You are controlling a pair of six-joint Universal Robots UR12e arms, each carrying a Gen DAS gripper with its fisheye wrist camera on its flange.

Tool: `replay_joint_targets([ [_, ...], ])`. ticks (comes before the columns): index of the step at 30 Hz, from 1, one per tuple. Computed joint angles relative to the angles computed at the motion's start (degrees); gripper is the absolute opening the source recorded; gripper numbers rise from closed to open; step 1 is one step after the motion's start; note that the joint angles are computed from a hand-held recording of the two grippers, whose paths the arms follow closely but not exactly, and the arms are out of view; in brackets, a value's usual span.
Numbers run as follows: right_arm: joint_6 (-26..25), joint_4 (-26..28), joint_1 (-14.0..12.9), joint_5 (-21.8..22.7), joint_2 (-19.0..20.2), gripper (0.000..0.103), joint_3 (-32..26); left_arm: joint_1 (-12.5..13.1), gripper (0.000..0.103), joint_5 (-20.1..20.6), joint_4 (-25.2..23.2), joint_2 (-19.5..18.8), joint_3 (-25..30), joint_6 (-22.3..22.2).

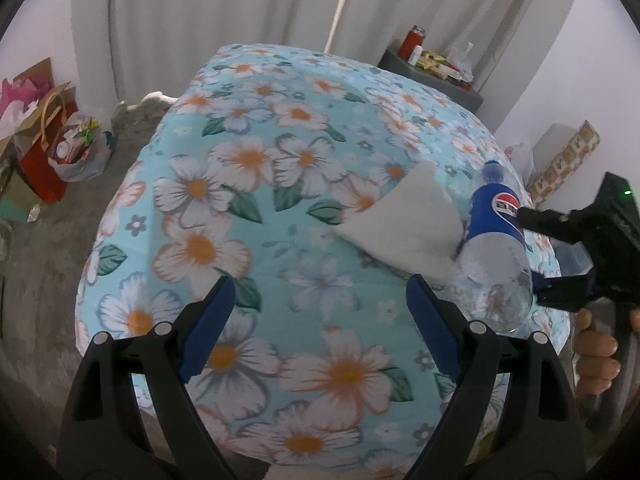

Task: Collect trash
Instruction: 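Move both tools to the bed and grasp the Pepsi bottle with the right tool, then hold the Pepsi bottle with the right tool while the left tool grasps the white tissue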

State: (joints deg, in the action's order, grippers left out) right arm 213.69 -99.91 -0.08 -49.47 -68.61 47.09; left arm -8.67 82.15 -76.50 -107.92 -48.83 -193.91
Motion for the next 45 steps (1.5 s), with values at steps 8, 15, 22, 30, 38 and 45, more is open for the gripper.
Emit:
replay_joint_targets([
  [8,-1.43,3.39,0.82,1.51,1.62,0.068,-1.98,0.95,0.083,-0.22,-0.07,0.63,-1.07,-0.93],
  [15,-5.59,3.72,-1.56,1.31,-0.95,0.064,0.26,0.82,0.083,-1.82,0.06,0.36,-0.8,-0.73],
  [22,-11.23,6.8,-3.6,-2.51,-4.94,0.06,3.81,0.07,0.083,-5.57,1.82,-2.36,2.18,0.07],
  [30,-14.8,7.78,-4.4,-6.61,-7.66,0.06,6.42,-2.61,0.072,0.07,-6.91,-12.82,16.87,7.98],
  [38,-15.55,6.55,-4.92,-7.7,-8.24,0.06,7.2,-4.05,0.01,3.59,-4.56,-10.35,12.97,10.28],
  [45,-17.89,8.27,-4.79,-9.06,-7.52,0.06,5.43,-1.31,0.004,-10.84,-4.13,-2.46,3.97,4.91],
])
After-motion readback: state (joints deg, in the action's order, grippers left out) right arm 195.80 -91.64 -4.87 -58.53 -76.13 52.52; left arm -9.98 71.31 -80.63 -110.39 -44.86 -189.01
